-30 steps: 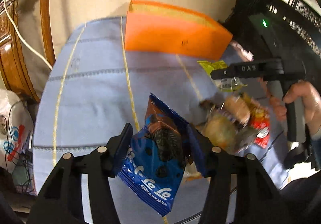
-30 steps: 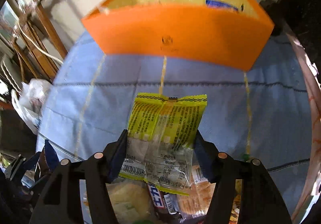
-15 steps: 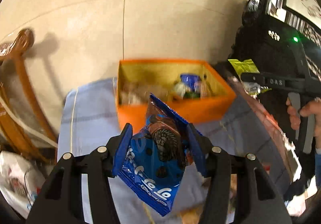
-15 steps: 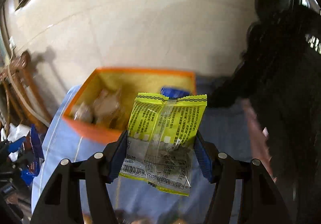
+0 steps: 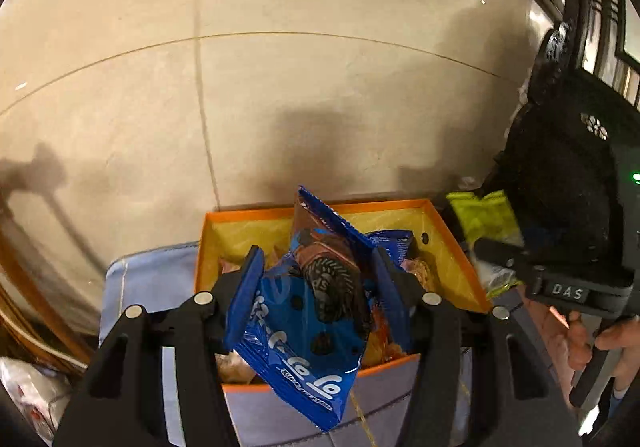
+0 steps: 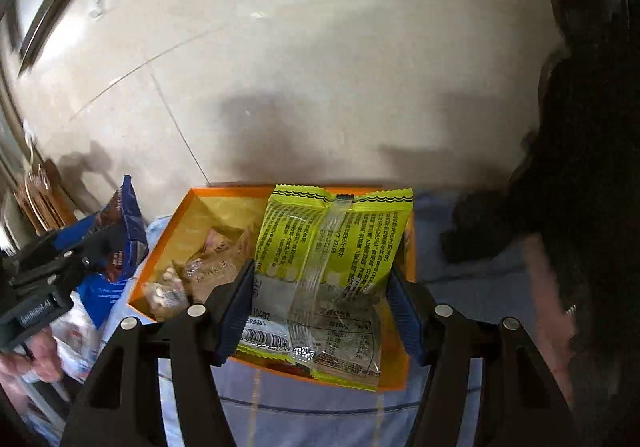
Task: Organize snacks
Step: 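Release both bags into the orange box, then grasp a long bread bag with the left tool while the right tool grasps a round bread bag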
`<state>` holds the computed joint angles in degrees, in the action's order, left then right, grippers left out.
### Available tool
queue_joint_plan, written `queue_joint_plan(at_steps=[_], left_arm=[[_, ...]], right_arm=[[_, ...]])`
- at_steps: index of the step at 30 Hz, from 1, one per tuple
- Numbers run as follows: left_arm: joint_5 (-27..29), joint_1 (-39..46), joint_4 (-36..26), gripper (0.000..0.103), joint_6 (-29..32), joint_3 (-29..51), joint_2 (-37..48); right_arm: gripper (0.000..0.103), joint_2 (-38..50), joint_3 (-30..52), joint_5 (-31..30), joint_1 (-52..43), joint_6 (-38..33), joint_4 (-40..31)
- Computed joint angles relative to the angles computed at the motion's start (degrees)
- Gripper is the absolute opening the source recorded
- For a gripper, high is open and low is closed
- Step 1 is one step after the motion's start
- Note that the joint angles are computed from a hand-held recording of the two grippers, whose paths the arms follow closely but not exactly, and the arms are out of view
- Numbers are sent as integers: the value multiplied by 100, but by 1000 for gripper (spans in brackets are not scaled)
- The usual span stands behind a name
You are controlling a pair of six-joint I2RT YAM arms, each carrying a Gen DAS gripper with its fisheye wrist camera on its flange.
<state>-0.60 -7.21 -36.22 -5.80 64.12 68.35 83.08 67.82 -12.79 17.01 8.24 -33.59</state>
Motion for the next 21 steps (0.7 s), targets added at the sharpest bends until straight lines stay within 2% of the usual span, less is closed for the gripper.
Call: queue_joint_plan(at_steps=[2,3,4,5,7,8,13,18,21], left_arm=[[-236,-118,152,59,-95,-39,37],[-408,-167,292,83,-112,-78,54],[-635,-243,424,99,-140,-120,56],[-847,-310,562,99,-274,-188,20],[-751,-280,348,99,-374,-58,82],[-619,-250,240,99,-356,-54,16],[-708,-228,-112,99,-183,-133,-396],[-677,-185,-777,99,-130,-199,-1106],[-572,-335,-1438,99,-136,-523,-1904]], right_arm=[[65,121,33,97,-17,122,21],[71,163,37,121,-26,192,114],[82,194,55,103,-31,232,188],[99,318,213,183,0,191,77],[99,269,350,510,96,130,-156],[99,150,320,505,99,78,-194],[99,-281,397,402,-2,10,-669],[99,-935,191,373,-42,-174,-1081],[99,-1716,-418,259,18,-449,-1404]])
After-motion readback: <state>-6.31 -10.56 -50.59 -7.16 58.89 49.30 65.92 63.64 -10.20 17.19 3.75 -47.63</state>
